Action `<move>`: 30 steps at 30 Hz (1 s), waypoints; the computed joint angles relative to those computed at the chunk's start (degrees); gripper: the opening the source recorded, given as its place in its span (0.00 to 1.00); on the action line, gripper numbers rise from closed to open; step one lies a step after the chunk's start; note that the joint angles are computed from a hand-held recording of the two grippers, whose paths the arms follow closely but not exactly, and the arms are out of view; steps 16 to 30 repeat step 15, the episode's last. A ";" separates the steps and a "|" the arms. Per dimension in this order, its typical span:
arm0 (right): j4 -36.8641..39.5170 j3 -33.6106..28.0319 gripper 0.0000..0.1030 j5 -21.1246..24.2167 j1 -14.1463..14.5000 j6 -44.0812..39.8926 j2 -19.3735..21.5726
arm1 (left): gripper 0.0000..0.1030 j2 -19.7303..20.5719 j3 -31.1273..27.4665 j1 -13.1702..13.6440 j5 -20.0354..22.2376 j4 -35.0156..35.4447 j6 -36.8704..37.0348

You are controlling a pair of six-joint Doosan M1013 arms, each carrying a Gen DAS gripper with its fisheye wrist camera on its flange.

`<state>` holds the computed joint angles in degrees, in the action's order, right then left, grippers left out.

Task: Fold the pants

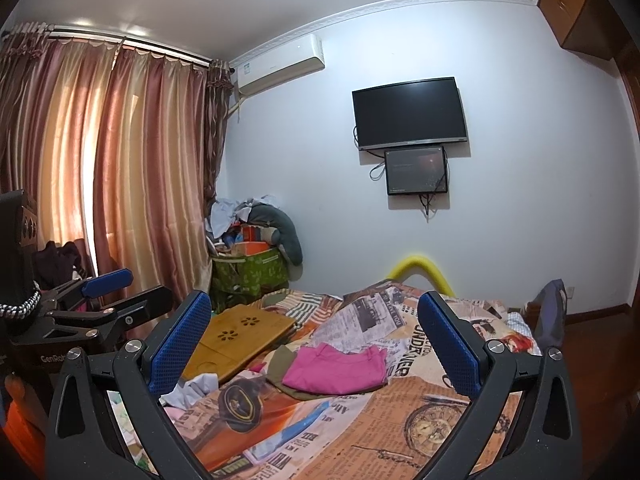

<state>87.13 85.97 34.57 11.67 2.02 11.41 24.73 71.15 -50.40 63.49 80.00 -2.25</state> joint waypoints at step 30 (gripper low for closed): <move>-1.43 -0.25 1.00 0.15 0.12 0.92 0.22 | 1.00 -0.12 0.29 0.26 -1.49 -0.60 0.13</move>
